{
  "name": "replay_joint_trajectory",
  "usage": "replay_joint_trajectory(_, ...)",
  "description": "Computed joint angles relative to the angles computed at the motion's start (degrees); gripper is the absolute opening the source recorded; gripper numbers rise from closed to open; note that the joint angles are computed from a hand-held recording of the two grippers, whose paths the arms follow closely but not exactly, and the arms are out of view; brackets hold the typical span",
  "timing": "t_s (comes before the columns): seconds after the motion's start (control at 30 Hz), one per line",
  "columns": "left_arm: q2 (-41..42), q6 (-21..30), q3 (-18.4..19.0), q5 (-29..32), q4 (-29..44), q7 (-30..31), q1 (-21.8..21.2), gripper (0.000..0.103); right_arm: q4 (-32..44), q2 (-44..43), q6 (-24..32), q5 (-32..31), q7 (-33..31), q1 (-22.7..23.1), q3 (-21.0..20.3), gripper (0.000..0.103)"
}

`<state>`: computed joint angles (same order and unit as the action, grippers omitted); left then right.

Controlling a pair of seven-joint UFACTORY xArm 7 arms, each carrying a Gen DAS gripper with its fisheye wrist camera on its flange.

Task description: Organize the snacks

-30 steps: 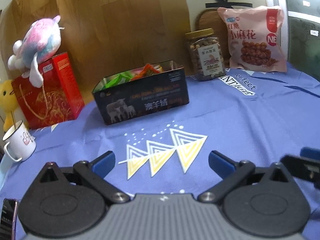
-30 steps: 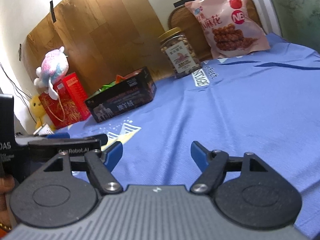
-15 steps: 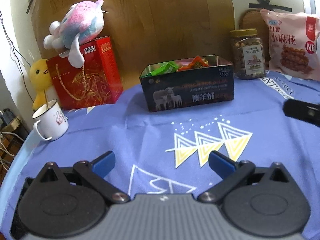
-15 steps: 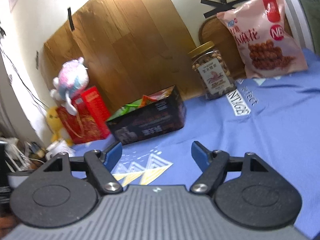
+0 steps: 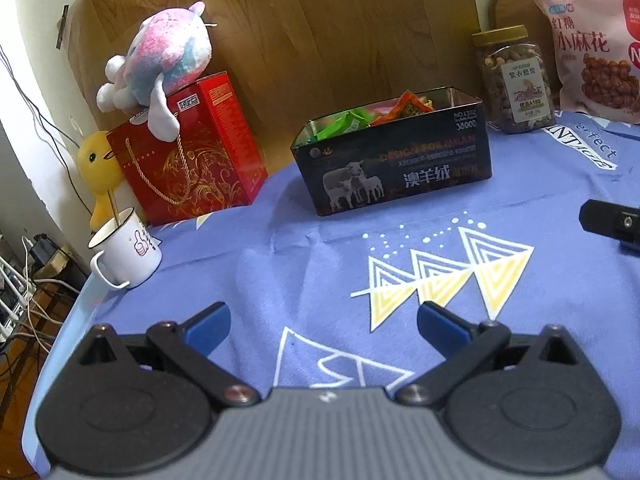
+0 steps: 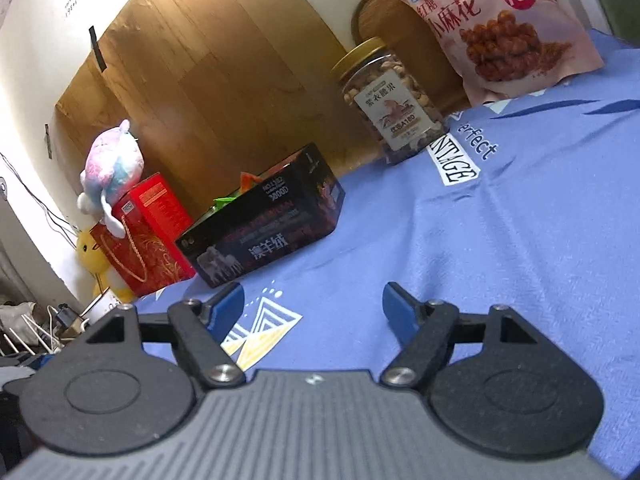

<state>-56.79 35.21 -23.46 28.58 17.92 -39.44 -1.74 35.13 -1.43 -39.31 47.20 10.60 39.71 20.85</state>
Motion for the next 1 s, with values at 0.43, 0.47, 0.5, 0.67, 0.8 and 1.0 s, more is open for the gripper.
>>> replay_joint_trajectory(0.43, 0.2, -2.2, 0.1, 1.4, -0.1, -0.6, 0.3, 0.103, 0.5, 0.5, 0.0, -0.2, -1.7, 0.5, -0.2, 0.078)
replay_joint_trajectory(0.47, 0.1, -3.3, 0.3, 1.4, -0.4, -0.8, 0.5, 0.103, 0.6, 0.4, 0.6, -0.5, -1.7, 0.4, -0.3, 0.078)
replay_joint_trajectory(0.5, 0.2, -4.5, 0.3, 1.2, -0.7, -1.3, 0.8, 0.103, 0.8, 0.2, 1.7, -0.2, -2.3, 0.3, -0.3, 0.078)
replay_joint_trajectory(0.67, 4.8, -10.1, 0.3, -0.9, -0.5, -2.0, 1.1, 0.103, 1.3, 0.1, 3.5, 0.8, -4.4, -0.2, 0.2, 0.078)
replay_joint_trajectory(0.8, 6.6, -12.6, -1.3, -0.3, -0.3, -1.4, 1.9, 0.103, 3.0, 1.0, 2.8, 5.2, -10.6, 0.8, 0.7, 0.078)
replay_joint_trajectory(1.0, 6.0, -13.2, -1.7, -0.1, -0.6, -1.5, 3.5, 0.103, 4.9, 2.0, 2.9, 8.6, -16.0, 2.1, 0.3, 0.078)
